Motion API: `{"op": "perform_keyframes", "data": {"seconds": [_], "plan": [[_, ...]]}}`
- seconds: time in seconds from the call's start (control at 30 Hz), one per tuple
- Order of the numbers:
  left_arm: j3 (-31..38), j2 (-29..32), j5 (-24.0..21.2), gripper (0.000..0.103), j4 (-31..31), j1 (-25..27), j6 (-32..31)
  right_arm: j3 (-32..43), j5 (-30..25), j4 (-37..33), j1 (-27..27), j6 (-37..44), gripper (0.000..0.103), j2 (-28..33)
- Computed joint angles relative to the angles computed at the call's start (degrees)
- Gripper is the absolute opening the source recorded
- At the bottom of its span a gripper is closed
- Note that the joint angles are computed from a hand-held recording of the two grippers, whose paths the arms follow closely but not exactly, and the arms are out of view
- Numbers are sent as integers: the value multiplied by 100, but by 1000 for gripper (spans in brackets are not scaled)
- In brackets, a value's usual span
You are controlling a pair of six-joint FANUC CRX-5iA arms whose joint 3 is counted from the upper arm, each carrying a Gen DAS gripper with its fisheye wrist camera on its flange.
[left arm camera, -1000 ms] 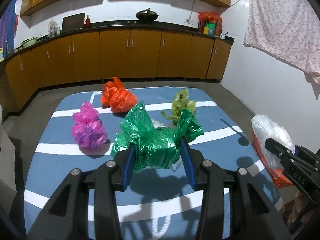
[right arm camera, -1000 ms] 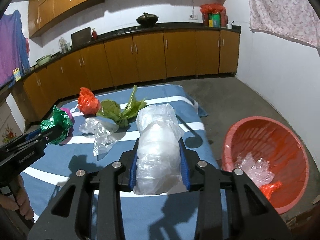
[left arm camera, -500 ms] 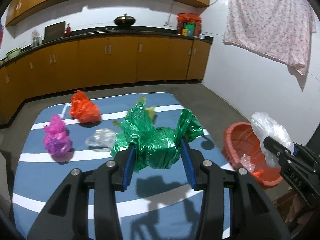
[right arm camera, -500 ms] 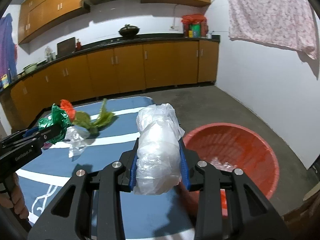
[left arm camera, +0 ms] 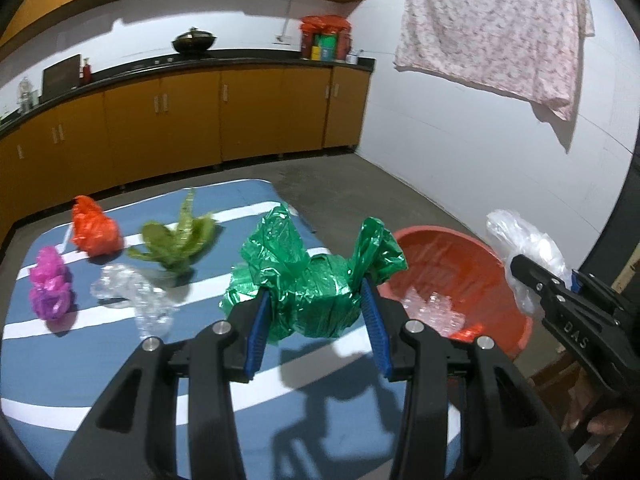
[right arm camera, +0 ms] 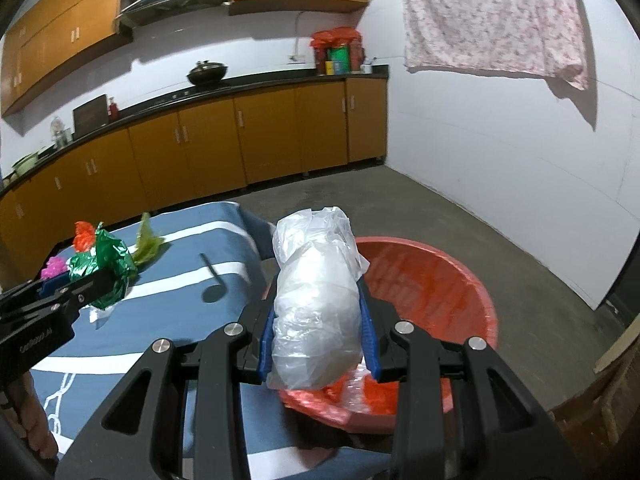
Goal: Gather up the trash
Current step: 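Carry the green and clear bags over the basket and open both tools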
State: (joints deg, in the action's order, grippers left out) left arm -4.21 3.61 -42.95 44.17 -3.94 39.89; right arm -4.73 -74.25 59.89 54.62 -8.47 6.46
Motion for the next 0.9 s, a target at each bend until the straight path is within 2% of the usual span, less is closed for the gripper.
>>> {"op": "perform_keyframes", "data": {"seconds": [0.37, 0.77, 0.83, 0.9], "plan": [[350, 403, -116, 42, 41, -697, -74, -401, -113, 10, -212, -337, 35, -320], [1162, 1201, -291, 43, -238, -1237, 264, -916, 364, 46, -626, -852, 36, -769], [1290, 1322, -361, 46, -271, -1273, 327, -990, 514, 120, -697, -848, 38, -813], [1398, 1429, -451, 48, -273, -1277, 366, -1068, 648, 196, -729, -896, 45, -851]]}}
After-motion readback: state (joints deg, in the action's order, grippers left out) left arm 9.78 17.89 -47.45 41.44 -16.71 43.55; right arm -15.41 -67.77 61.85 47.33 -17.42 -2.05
